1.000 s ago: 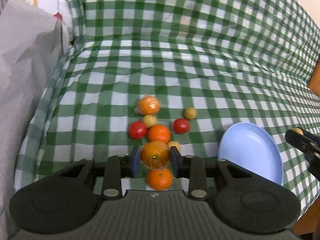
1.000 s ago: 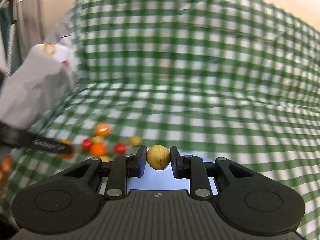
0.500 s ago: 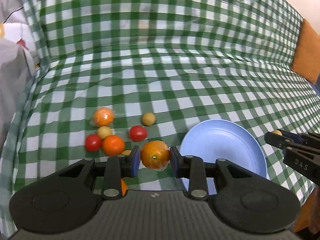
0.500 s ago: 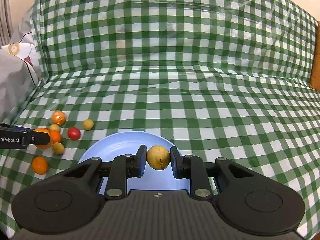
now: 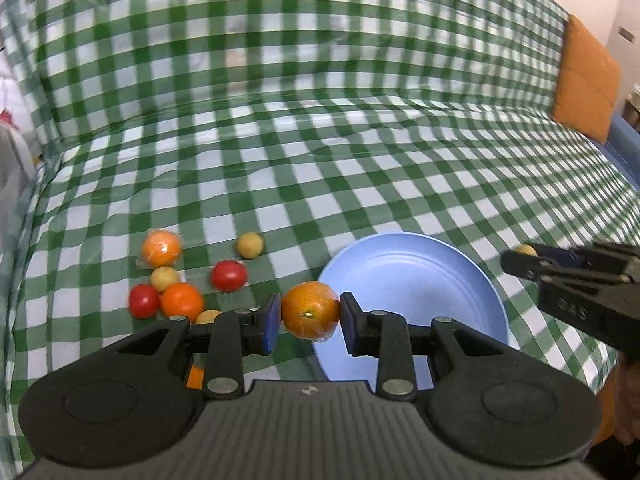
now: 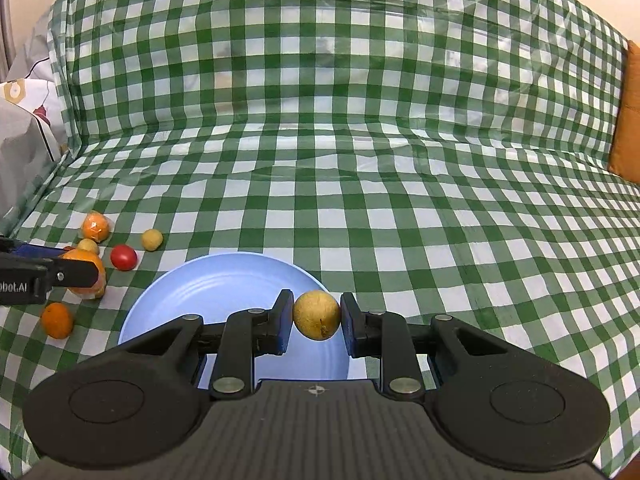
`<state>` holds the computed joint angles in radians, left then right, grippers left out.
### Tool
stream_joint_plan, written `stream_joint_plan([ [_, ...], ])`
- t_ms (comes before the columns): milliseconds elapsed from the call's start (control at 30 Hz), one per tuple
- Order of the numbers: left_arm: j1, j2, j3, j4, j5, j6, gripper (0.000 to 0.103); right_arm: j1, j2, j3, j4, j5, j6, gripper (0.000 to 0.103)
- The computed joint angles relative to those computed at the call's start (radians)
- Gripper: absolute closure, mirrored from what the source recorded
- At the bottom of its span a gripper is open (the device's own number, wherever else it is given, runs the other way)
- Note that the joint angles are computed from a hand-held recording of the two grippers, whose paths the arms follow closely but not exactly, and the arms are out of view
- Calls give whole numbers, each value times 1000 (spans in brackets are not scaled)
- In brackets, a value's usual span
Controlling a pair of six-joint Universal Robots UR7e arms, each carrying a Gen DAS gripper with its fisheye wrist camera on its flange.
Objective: Organize fruits
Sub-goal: 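Carry the orange over the blue plate with the left tool while the right tool carries the yellow fruit there, then open the right tool to drop the yellow fruit into the plate while the left tool drops the orange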
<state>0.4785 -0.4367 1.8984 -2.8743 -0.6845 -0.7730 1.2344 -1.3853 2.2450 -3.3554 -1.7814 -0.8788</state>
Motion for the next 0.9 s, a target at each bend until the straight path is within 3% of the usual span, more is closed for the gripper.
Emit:
stream_joint_plan([
  [367, -8, 42, -19, -125, -69, 162, 68, 0, 10, 1, -9, -12, -17, 77],
  [800, -12, 59, -29, -160, -113, 221, 68, -5, 8, -1, 5, -23, -20, 76],
  [900, -11, 63, -28, -186, -126, 238, 62, -4, 11, -1, -3, -31, -18, 72],
])
